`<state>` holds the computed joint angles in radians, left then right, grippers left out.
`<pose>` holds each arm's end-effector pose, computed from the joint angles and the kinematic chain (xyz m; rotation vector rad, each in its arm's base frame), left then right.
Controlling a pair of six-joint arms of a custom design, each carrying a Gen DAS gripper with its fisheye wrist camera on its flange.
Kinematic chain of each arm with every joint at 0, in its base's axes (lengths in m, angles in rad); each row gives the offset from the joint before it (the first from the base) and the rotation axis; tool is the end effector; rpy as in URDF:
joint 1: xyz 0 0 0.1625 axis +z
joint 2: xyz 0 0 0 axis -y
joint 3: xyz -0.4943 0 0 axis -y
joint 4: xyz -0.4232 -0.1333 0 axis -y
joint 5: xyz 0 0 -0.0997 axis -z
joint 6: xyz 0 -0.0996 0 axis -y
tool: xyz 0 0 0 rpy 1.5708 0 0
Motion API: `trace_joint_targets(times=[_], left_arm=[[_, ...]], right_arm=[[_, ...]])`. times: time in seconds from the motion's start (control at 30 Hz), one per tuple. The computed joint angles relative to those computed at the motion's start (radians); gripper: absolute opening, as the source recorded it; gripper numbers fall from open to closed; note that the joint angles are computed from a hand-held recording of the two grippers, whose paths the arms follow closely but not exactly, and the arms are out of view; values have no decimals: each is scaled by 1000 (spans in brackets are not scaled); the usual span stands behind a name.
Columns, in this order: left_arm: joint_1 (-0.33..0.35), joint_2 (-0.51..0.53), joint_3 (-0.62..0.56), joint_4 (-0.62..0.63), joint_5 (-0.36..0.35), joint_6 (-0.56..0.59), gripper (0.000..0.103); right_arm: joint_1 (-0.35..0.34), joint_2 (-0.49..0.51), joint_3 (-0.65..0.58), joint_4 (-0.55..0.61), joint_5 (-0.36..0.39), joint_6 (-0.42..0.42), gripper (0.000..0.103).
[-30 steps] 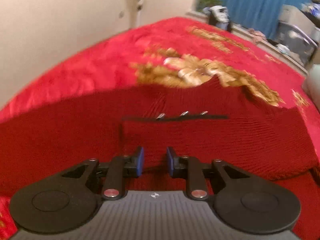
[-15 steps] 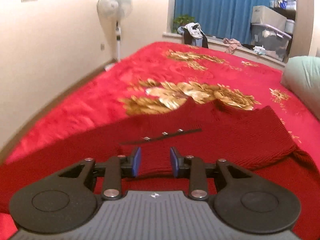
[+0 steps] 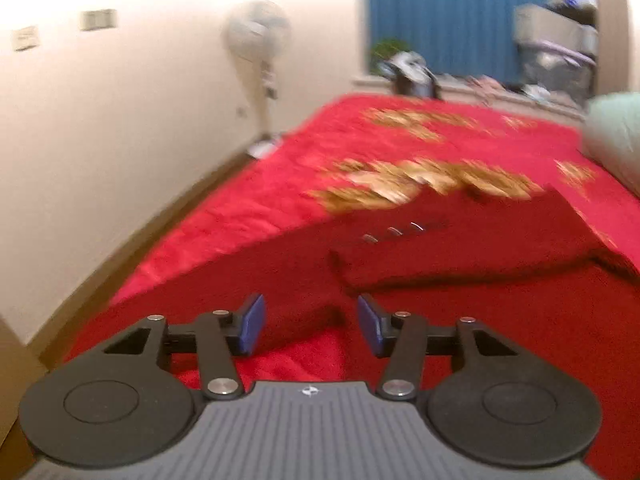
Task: Fold small clothes
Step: 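Grasp the sweater side edge with the left tool and fold it inward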
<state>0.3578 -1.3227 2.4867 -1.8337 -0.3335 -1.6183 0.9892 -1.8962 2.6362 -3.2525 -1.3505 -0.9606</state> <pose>-0.2249 -0.3269 0.1546 0.2488 1.9181 -1.1495 -0.0307 -0.3290 0.3689 0.5895 -2.3503 1.0696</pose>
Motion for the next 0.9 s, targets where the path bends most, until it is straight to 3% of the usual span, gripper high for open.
trace_joint_targets(times=[0.17,0.3,0.43,0.5,0.6,0.67,0.73,0.77,0.83,0.9], left_arm=[[32,-48,-8,98,-45,-98,54],[31,-100,6,132,-60,-144,37],[10,-137,1,279,-65,-266,25],[8,-159,-1,303,-74,-300,24],[38,-181,-23,312,-79,-252,24],[48,-192,-39,383,-47,-289,24],[55,-211,-33,458,-24,-408,24],[59,-224,-16,446,-22,-435,24],[100,-253,1,354,-91,-394,24],[102,-290,11,371,-89,-439,24]], right_arm=[[-8,-39,8,7,36,2,34],[-16,-68,20,11,60,-8,34],[-15,-78,32,3,70,-28,34],[-13,-73,34,-11,72,-29,33],[-20,-70,33,-26,86,1,25],[-19,-64,28,-32,83,25,23],[-18,-50,30,-58,78,39,23],[-18,-44,32,-69,77,43,23],[-14,-28,32,-89,66,49,23],[-8,-13,31,-102,55,54,23]])
